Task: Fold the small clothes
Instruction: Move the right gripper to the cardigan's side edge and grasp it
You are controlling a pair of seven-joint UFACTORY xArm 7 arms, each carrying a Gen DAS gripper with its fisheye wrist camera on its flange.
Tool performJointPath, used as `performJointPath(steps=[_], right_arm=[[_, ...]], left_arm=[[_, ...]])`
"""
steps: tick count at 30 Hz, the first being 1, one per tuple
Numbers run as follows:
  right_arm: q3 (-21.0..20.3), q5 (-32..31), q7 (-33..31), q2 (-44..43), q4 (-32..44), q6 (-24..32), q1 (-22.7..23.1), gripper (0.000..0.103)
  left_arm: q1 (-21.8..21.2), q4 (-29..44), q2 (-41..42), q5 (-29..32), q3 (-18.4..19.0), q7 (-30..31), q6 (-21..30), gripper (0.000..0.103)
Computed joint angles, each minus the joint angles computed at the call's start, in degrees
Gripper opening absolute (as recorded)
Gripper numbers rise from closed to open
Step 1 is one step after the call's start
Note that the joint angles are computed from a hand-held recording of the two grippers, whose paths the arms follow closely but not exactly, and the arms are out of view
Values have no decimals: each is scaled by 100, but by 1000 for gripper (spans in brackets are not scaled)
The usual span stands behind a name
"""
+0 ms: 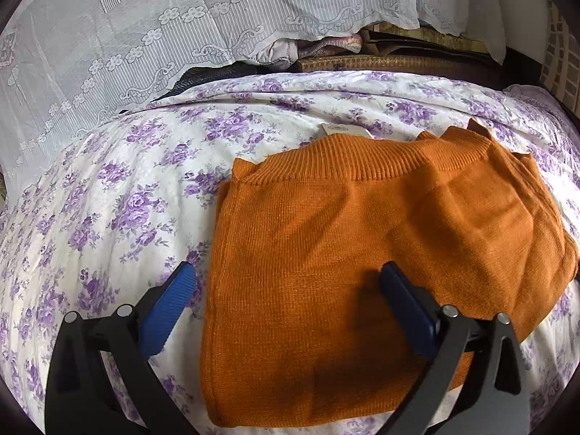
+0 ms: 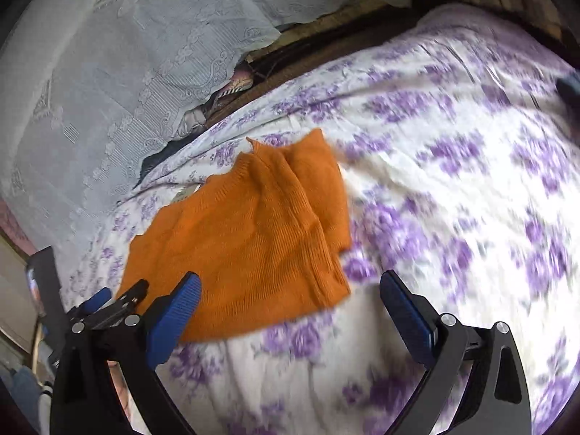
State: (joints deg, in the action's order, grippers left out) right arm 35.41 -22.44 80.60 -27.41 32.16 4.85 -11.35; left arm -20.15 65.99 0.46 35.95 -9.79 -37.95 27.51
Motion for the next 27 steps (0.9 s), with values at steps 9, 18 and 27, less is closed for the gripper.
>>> performJointPath(steps=[9,18,27], right_arm=[[-149,669,-7,-377,-603,-642,478,99],[108,1079,-268,-88,-444,-752,110,87],[414,1017,-164,970,412,-699,-718,85]], left_arm=[[-4,43,31,-217,6,137,45,99],[-13,67,68,-424,45,229,-8,99],[73,131,56,-705,-4,374,-461,99]])
